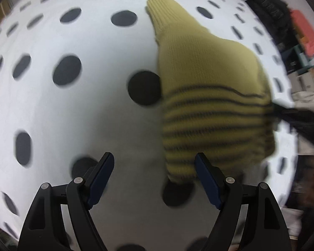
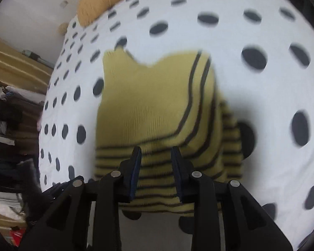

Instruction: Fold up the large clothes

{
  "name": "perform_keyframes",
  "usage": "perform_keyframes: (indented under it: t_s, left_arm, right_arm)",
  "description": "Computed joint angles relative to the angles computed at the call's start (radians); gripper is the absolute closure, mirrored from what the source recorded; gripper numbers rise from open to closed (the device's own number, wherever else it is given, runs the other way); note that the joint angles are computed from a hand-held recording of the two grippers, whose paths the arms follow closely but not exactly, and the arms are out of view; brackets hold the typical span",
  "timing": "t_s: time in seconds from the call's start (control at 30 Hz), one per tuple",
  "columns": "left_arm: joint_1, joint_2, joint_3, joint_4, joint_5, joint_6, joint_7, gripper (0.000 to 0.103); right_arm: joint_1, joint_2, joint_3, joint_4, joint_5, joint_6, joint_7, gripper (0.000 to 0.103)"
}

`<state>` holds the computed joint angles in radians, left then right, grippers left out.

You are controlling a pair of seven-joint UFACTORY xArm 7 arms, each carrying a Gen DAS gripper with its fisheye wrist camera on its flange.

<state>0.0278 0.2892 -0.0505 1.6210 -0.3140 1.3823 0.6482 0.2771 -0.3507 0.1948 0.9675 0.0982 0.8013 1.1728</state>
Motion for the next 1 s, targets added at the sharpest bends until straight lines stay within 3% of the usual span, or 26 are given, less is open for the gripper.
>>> perform_keyframes:
  t_s: [0.03, 0.07, 0.1, 0.17, 0.23, 0.37, 0.4, 0.5, 0.57, 0.63, 0.7, 0.73, 0.8, 0.87, 1.0]
  left_arm:
    - [0.023, -0.02, 0.005, -0.018, -0.012, 0.033, 0.027, 0.023]
    - [0.027, -0.037, 0.007, -0.041, -0.006, 0.042, 0.044, 0.023]
    - [0.022, -0.068, 0.01, -0.092, 0.018, 0.022, 0.064, 0.023]
    - [0.012, -0.091, 0.012, -0.141, 0.037, 0.002, 0.083, 0.023]
    - [0.005, -0.101, 0.007, -0.175, 0.016, -0.005, 0.098, 0.023]
    - [-0.02, -0.135, -0.011, -0.242, -0.056, -0.062, 0.161, 0.023]
    - [-0.034, -0.149, -0.013, -0.274, -0.044, -0.109, 0.162, 0.023]
    - [-0.101, -0.161, 0.016, -0.356, 0.089, -0.333, 0.042, 0.025]
    - [-0.041, -0.121, -0.01, -0.316, 0.074, -0.304, -0.042, 0.024]
    - [-0.058, -0.128, 0.032, -0.329, 0.128, -0.349, -0.107, 0.025]
    - [-0.051, -0.131, 0.039, -0.339, 0.2, -0.364, -0.134, 0.037]
    - [-0.064, -0.122, 0.064, -0.331, 0.243, -0.36, -0.16, 0.049]
    - [-0.017, -0.076, 0.053, -0.25, 0.22, -0.251, -0.156, 0.049]
    - [0.004, -0.078, 0.047, -0.21, 0.184, -0.199, -0.113, 0.049]
    - [0.018, -0.127, 0.006, -0.143, -0.038, -0.085, 0.0, 0.046]
  right_arm:
    - [0.01, 0.025, -0.004, -0.01, 0.022, 0.015, -0.011, 0.077]
    - [0.009, 0.053, -0.005, -0.013, 0.022, 0.056, -0.01, 0.1]
    - [0.002, 0.05, -0.006, -0.041, 0.017, 0.06, 0.012, 0.103]
    - [-0.033, -0.015, 0.008, -0.113, 0.037, 0.008, 0.085, 0.103]
    - [-0.032, -0.036, 0.011, -0.1, -0.019, 0.076, 0.143, 0.103]
    - [-0.022, -0.019, 0.001, -0.08, -0.027, 0.106, 0.107, 0.103]
    - [-0.023, -0.006, -0.003, -0.07, -0.032, 0.113, 0.096, 0.103]
    - [-0.024, 0.013, -0.005, -0.066, -0.04, 0.109, 0.087, 0.103]
    - [-0.02, 0.005, -0.007, -0.081, -0.032, 0.085, 0.084, 0.103]
    - [-0.018, -0.014, -0.007, -0.105, -0.028, 0.074, 0.081, 0.103]
    - [-0.02, -0.007, -0.001, -0.099, -0.035, 0.079, 0.087, 0.103]
    - [-0.022, -0.004, 0.004, -0.093, -0.043, 0.089, 0.097, 0.103]
    - [-0.023, -0.005, 0.005, -0.087, -0.044, 0.098, 0.114, 0.103]
    - [-0.023, -0.008, 0.012, -0.071, -0.05, 0.106, 0.137, 0.103]
    - [-0.019, 0.02, 0.06, 0.02, -0.155, 0.122, 0.161, 0.103]
